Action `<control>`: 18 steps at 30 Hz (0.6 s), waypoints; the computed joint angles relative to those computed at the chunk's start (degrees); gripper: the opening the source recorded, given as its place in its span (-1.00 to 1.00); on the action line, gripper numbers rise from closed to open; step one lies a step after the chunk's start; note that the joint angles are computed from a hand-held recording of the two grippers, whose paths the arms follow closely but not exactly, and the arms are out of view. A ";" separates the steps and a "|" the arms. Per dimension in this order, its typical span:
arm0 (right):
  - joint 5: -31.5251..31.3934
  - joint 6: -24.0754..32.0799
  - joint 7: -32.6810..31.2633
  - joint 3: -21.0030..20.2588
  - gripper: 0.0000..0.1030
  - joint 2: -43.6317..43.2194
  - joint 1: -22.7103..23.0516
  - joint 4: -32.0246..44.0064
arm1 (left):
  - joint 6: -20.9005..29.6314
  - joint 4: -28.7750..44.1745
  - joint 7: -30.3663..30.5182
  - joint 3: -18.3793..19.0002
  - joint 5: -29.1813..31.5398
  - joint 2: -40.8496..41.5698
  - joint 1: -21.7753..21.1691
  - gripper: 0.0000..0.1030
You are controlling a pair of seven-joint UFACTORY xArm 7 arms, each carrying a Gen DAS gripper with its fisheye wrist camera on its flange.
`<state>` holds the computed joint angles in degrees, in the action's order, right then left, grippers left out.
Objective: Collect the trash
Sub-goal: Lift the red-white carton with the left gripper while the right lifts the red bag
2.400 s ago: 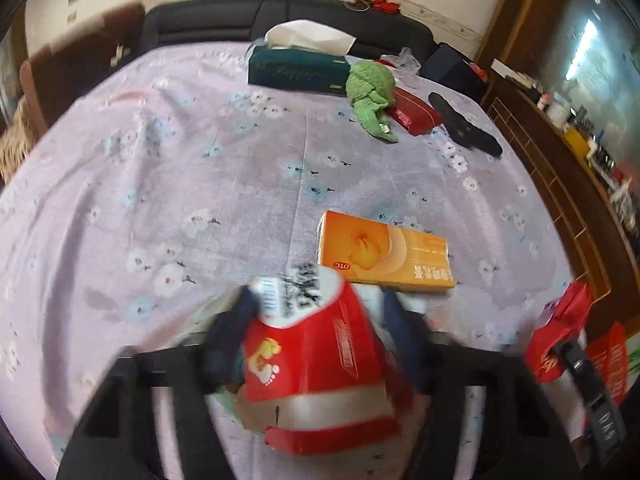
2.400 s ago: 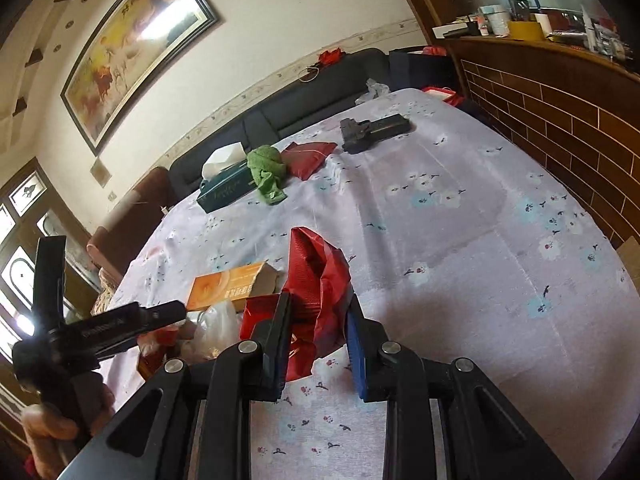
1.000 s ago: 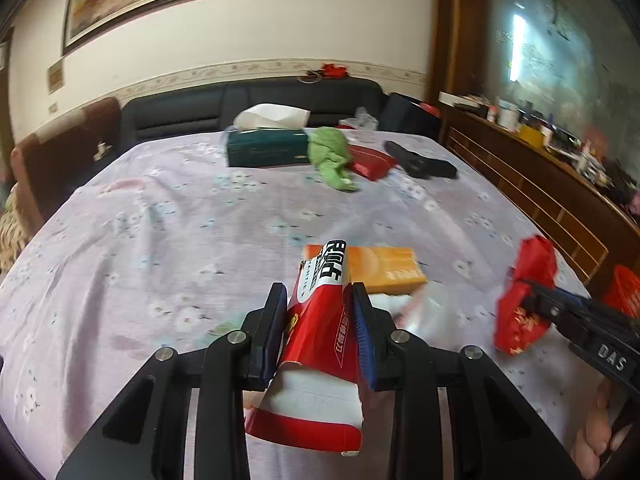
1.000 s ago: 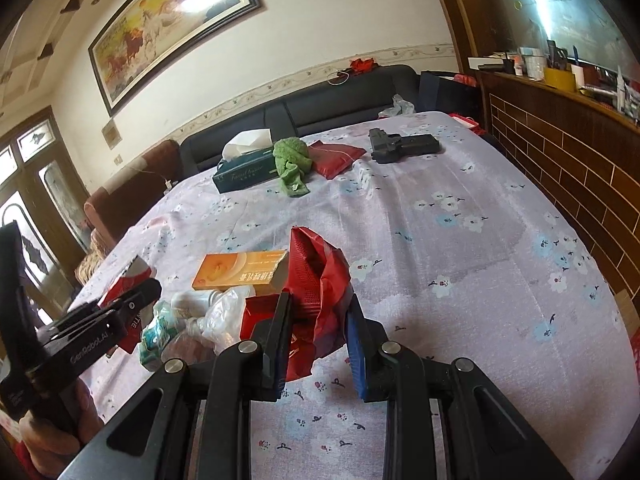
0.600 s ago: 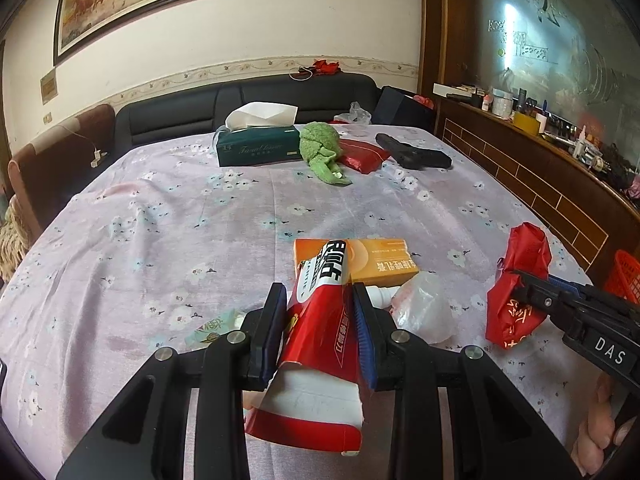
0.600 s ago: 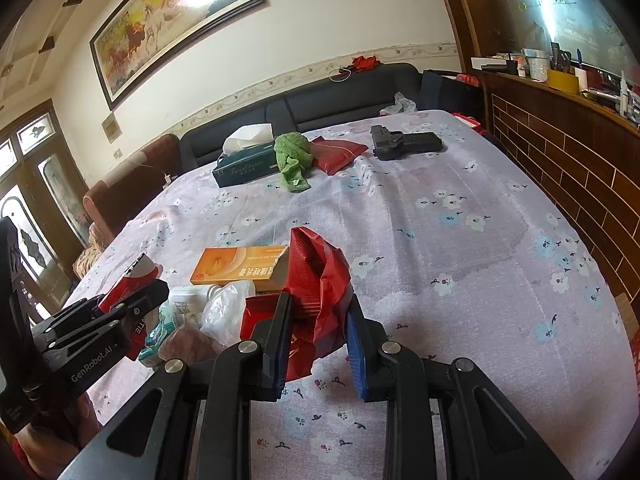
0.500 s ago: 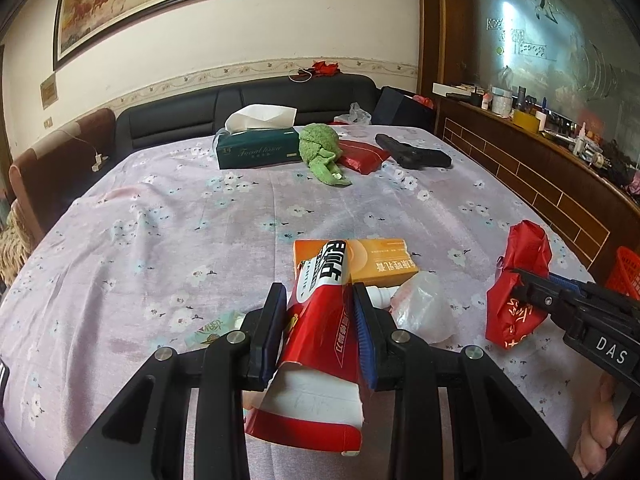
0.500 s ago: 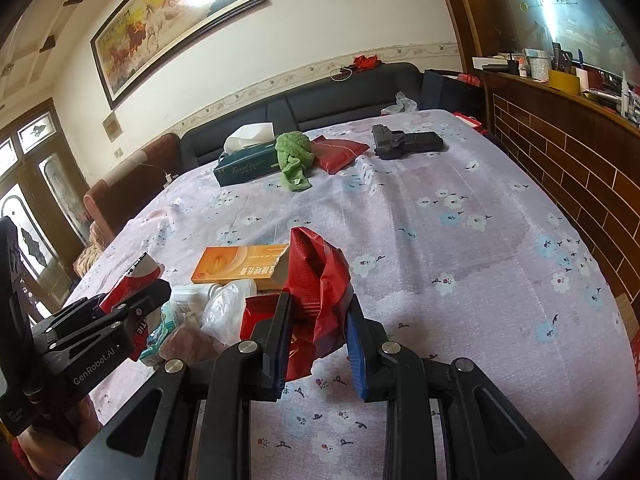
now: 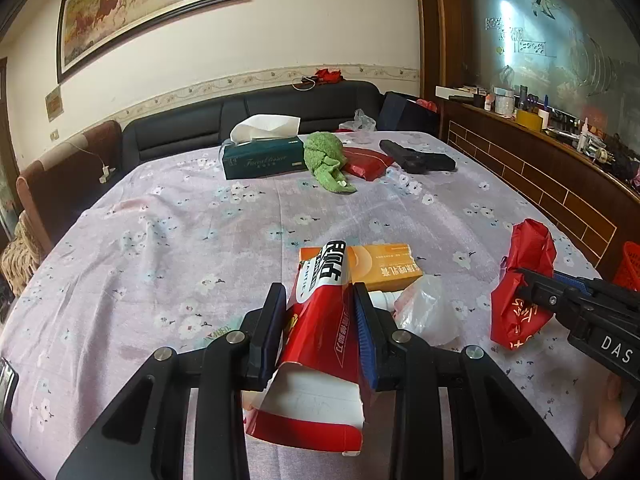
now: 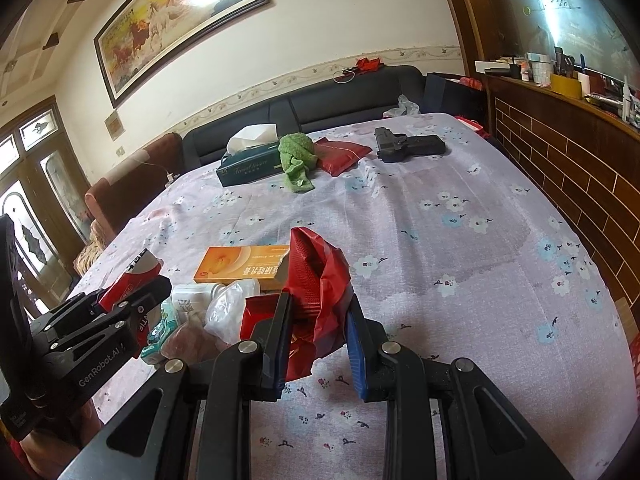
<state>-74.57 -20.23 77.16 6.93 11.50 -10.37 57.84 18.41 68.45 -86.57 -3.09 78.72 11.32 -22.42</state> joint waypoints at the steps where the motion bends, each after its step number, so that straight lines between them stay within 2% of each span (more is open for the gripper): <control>1: 0.30 -0.01 -0.29 -0.07 -0.49 -0.10 0.06 -0.12 | 0.10 -0.08 -0.17 0.03 0.23 -0.11 -0.05 -0.39; 11: 6.07 0.26 -6.59 0.14 -0.49 -1.10 0.50 -2.11 | 1.89 -0.04 -2.33 -0.49 3.17 -0.48 -0.27 -0.38; 15: 10.41 0.80 -10.56 0.83 -0.49 -1.71 0.35 -3.60 | 2.12 -0.22 -3.28 -0.82 4.40 -0.75 -0.12 -0.38; 18: 17.07 1.45 -16.50 0.31 -0.49 -2.29 1.64 -5.28 | 2.66 -0.51 -4.10 -1.15 5.44 -1.06 -0.19 -0.38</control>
